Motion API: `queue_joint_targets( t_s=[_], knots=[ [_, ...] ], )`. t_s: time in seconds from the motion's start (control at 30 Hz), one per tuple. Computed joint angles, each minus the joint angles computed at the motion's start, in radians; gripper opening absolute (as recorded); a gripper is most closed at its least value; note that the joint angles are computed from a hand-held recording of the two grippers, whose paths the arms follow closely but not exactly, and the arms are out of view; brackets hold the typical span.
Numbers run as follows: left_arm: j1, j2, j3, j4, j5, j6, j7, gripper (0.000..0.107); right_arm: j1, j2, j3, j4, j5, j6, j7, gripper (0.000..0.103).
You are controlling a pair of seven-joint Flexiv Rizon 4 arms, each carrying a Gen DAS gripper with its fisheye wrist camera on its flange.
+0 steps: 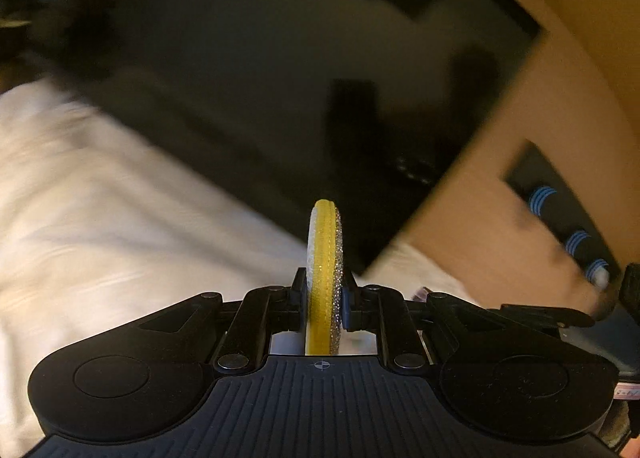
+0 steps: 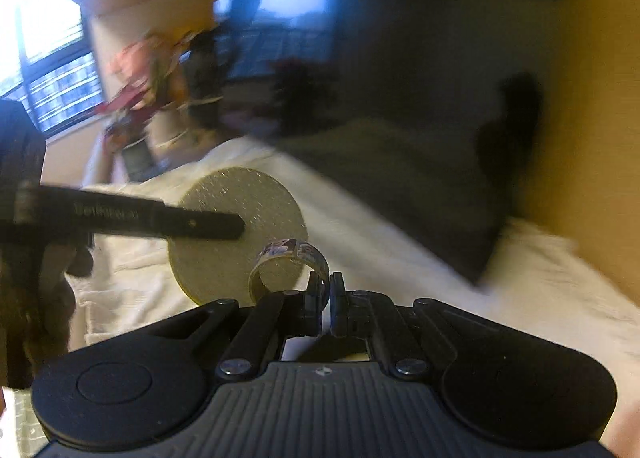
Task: Organize soft objects
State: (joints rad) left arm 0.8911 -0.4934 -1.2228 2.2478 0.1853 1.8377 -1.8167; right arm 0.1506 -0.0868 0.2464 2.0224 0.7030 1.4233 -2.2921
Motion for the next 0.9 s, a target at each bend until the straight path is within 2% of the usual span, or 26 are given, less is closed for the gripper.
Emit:
queue_joint_targets(
  t_s=[0.1, 0.13, 0.23, 0.4, 0.53, 0.6, 0.63, 0.67, 0.7, 0.73, 0.77, 0.83, 0.87, 0.9],
  knots=[
    [-0.08, -0.045, -0.025, -0.076, -0.001, -0.067, 0.061, 0.017, -0.03, 0.087, -0.042, 0.09, -0.033, 0.047, 0.047, 0.004],
    [-0.13, -0.069, -0.014, -0.113, -0.008, -0.093, 0.094, 0.017, -0.034, 0.11, -0.06, 0.118, -0.04, 0.063, 0.058, 0.004],
    [-0.24, -0.124, -0.02, -0.178, -0.047, -0.153, 0.163, 0.017, -0.065, 0.171, -0.109, 0.217, -0.128, 0.127, 0.167, 0.004],
    [-0.435, -0.225, -0.009, -0.295, -0.113, -0.261, 0.288, 0.017, -0.21, 0.243, -0.138, 0.362, -0.318, 0.213, 0.374, 0.004],
    [-0.577, -0.306, 0.012, -0.388, -0.176, -0.353, 0.377, 0.018, -0.414, 0.212, -0.089, 0.427, -0.518, 0.291, 0.539, 0.004],
    [-0.67, -0.334, 0.053, -0.462, -0.208, -0.395, 0.418, 0.018, -0.553, 0.172, -0.04, 0.448, -0.676, 0.333, 0.686, 0.004],
    [-0.716, -0.351, 0.074, -0.505, -0.224, -0.41, 0.439, 0.018, -0.595, 0.15, -0.028, 0.443, -0.704, 0.336, 0.717, 0.004],
    [-0.759, -0.377, 0.089, -0.547, -0.24, -0.419, 0.459, 0.018, -0.609, 0.136, -0.024, 0.434, -0.667, 0.334, 0.687, 0.004],
    [-0.798, -0.408, 0.099, -0.589, -0.261, -0.428, 0.477, 0.018, -0.604, 0.12, -0.046, 0.435, -0.689, 0.344, 0.705, 0.004],
    [-0.847, -0.441, 0.117, -0.64, -0.302, -0.448, 0.507, 0.018, -0.571, 0.106, -0.085, 0.427, -0.646, 0.342, 0.663, 0.004],
    [-0.903, -0.449, 0.168, -0.689, -0.345, -0.477, 0.528, 0.021, -0.541, 0.094, -0.1, 0.403, -0.556, 0.315, 0.591, 0.005],
    [-1.03, -0.447, 0.331, -0.812, -0.295, -0.581, 0.443, 0.021, -0.524, 0.069, -0.123, 0.374, -0.461, 0.261, 0.527, 0.016],
    [-1.088, -0.439, 0.412, -0.848, -0.283, -0.603, 0.422, 0.021, -0.525, 0.055, -0.139, 0.362, -0.434, 0.236, 0.509, 0.02],
    [-1.146, -0.431, 0.494, -0.878, -0.264, -0.612, 0.41, 0.021, -0.507, 0.049, -0.169, 0.383, -0.472, 0.238, 0.555, 0.024]
  ],
)
